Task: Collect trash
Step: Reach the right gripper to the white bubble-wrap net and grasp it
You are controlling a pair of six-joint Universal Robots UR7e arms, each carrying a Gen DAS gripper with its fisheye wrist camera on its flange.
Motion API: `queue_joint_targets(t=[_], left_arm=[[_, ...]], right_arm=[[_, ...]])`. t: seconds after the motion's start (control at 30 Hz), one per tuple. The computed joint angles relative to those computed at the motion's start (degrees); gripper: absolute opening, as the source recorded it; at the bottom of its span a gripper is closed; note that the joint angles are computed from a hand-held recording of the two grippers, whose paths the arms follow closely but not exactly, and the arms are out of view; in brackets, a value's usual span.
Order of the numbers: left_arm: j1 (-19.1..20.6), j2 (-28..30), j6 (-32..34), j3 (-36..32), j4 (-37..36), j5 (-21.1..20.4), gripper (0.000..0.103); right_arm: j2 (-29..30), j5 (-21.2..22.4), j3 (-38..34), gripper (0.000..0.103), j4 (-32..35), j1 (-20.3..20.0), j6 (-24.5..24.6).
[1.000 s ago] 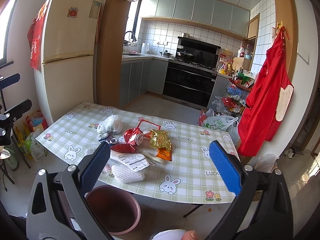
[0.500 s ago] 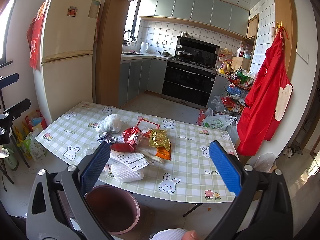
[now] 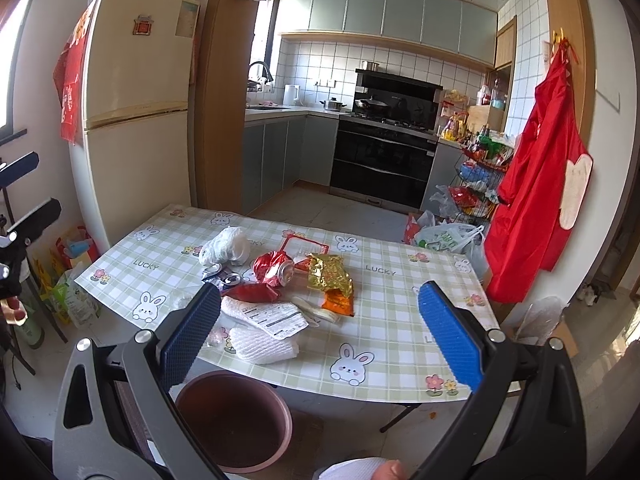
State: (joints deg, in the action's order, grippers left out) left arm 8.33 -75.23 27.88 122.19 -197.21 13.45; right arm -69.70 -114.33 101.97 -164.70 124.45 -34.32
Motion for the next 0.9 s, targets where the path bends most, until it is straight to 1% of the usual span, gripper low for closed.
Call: queue_joint_targets(t=[0.03,0.13,0.2,0.23,0.33,0.4,0.47,0.53,0.57,0.6,0.7,0.8,0.83,0.9], left_arm=[[0.2,0.0,-0.2,0.5,-1.2,0.1,0.098],[1.3,0.8,2.9,1.6,-9.3,0.1,0.098],[2.2,1.6,6.5,2.1,-16.2,0.2,0.098],[3.1,2.4,9.9,2.1,-21.4,0.5,0.098],[5.4,4.2,19.4,1.3,-34.0,0.9,0.098],[7.0,4.8,22.5,1.8,-38.7,1.0,0.098],[8.7,5.5,25.0,2.5,-42.4,0.6,0.098],[10.3,6.2,26.6,2.7,-45.1,0.0,0.098],[11.3,6.5,27.1,2.9,-46.4,-0.2,0.098],[11.9,6.6,27.8,2.9,-47.8,-0.3,0.098],[14.2,7.1,32.8,1.6,-54.6,-0.3,0.098],[16.2,7.6,40.3,-0.5,-62.1,0.0,0.098],[16.9,7.7,42.0,-0.9,-63.7,0.1,0.098],[18.1,8.1,43.5,-1.3,-65.2,0.7,0.098]], right_arm=[[0.0,1.5,0.7,0.098,-0.3,-0.8,0.6],[-0.1,6.4,3.1,0.098,-1.9,-3.2,2.8],[0.7,7.0,4.4,0.098,-3.8,-4.2,3.4],[1.1,7.4,4.9,0.098,-4.2,-4.8,3.8],[3.0,8.2,5.4,0.098,-2.7,-6.3,5.7],[4.2,8.8,5.8,0.098,-2.0,-7.4,6.8],[6.0,7.7,6.5,0.098,-3.4,-8.1,7.2],[8.4,4.1,6.9,0.098,-5.8,-7.9,6.4],[9.4,3.7,7.0,0.098,-6.2,-8.2,6.4],[10.0,4.6,7.1,0.098,-6.2,-8.7,7.0],[11.9,6.3,6.6,0.097,-4.5,-10.2,10.1],[14.4,5.2,4.7,0.097,-2.0,-10.8,12.5],[15.4,4.5,3.8,0.097,-1.1,-11.0,14.3],[16.3,4.9,2.4,0.097,0.7,-11.7,18.3]])
